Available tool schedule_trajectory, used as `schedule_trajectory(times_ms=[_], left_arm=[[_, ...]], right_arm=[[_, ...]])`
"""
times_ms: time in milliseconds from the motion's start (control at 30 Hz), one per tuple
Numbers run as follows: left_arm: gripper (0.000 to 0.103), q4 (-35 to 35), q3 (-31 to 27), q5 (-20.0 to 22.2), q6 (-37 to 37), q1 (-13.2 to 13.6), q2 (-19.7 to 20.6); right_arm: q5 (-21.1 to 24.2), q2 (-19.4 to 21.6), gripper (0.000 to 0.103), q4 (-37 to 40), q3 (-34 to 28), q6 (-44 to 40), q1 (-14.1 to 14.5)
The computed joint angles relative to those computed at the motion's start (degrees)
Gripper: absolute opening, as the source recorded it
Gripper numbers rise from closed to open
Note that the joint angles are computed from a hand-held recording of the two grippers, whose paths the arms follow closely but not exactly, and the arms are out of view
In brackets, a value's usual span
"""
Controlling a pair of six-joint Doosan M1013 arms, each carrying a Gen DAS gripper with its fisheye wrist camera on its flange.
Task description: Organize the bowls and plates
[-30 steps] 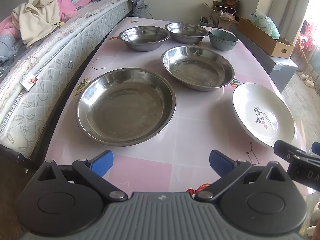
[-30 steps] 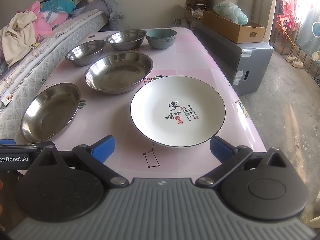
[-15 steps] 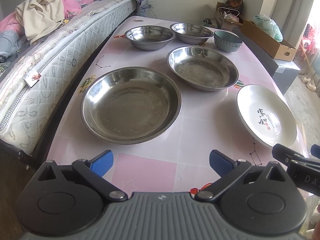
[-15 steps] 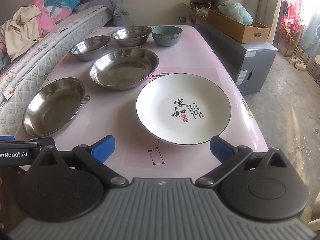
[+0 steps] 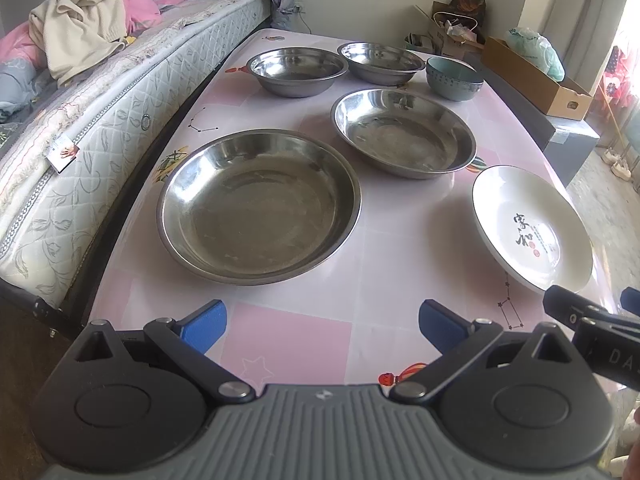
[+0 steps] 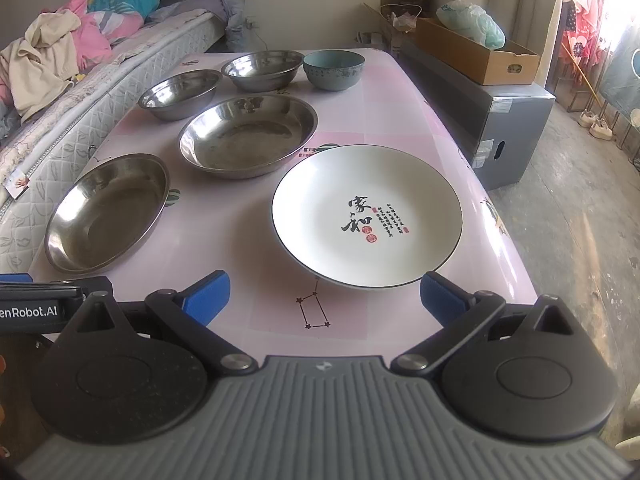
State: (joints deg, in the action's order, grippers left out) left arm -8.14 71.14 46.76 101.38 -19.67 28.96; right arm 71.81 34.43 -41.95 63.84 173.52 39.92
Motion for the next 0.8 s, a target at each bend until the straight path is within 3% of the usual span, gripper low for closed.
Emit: schedule_trajectory(times_ms=[467, 800], left_arm=[[0.103, 1.7, 0.0, -0.5, -0.8, -0.2, 0.2], [0.103, 7.9, -3.4, -2.2, -7.3, 0.5, 2.3]], right_arm=[[-0.4, -0.1, 0.102, -0.9, 0.4, 0.6, 0.0], [-5.4, -1.1, 0.102, -7.8, 0.8, -4.8, -1.0]])
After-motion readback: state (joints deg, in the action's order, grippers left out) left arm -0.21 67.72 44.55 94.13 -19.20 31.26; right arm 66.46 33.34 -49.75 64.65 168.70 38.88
